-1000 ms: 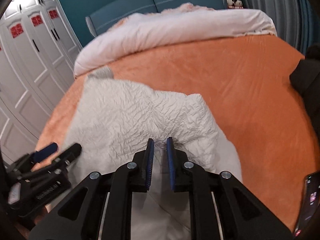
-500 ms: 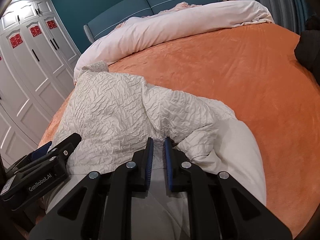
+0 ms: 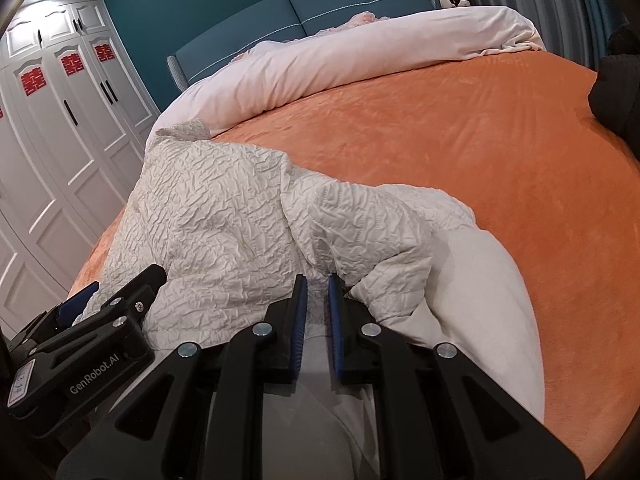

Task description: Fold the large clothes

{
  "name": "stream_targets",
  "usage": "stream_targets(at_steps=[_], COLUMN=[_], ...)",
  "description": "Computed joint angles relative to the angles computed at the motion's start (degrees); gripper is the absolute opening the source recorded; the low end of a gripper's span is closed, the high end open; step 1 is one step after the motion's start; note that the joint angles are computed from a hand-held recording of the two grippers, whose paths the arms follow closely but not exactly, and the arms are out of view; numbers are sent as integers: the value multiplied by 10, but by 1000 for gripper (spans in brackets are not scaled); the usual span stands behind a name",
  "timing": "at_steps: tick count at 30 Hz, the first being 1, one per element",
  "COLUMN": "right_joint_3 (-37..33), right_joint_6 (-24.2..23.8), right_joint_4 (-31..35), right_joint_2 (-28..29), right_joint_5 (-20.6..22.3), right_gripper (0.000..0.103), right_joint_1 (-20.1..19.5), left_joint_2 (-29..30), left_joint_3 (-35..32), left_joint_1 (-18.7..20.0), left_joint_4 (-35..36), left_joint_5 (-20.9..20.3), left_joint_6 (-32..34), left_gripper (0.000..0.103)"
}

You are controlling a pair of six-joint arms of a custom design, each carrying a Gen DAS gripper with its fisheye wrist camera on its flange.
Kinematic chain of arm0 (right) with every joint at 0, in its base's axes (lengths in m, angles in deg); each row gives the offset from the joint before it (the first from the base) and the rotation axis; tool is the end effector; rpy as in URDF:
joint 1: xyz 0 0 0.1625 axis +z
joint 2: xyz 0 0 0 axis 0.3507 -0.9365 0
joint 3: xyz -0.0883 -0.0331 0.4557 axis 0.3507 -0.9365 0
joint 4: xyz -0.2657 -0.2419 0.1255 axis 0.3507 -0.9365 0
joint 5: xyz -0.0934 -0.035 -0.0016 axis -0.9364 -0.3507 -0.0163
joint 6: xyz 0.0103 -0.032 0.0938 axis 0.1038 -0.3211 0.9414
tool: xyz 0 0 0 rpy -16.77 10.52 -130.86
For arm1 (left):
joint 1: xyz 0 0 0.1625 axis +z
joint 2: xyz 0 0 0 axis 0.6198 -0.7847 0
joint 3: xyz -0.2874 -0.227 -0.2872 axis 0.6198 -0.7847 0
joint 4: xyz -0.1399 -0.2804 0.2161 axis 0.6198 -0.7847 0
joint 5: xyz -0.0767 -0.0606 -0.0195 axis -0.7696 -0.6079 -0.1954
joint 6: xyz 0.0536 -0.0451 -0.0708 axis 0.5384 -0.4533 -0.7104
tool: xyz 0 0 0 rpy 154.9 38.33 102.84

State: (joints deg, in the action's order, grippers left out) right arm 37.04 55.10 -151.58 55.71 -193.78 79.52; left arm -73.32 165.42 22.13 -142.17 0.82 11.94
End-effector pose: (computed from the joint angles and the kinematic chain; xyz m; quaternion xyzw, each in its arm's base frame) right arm 0.1928 -0.6385 0.0424 -0.0292 -0.8490 0.4744 0.2309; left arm -0.1729 -0.7161 0.1465 0.2817 0.8361 -0.3244 0.3412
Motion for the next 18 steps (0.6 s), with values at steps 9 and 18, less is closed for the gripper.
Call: stream_targets(at_steps=[9,18], right_joint_3=[-3,30], right_joint_6=[-4,52], right_joint_4=[-11,59], right_joint_2=[6,-42], right_joint_5=[1,-7], right_gripper=[8,22], right_joint_1=[-1,13], left_joint_2=[6,-17], left_joint_3=[-2,7], left_joint_1=[0,-17], left_joint_4=[-14,33], left_joint_5=[5,36], left_joint_6=[12,18], left_gripper=[86,87])
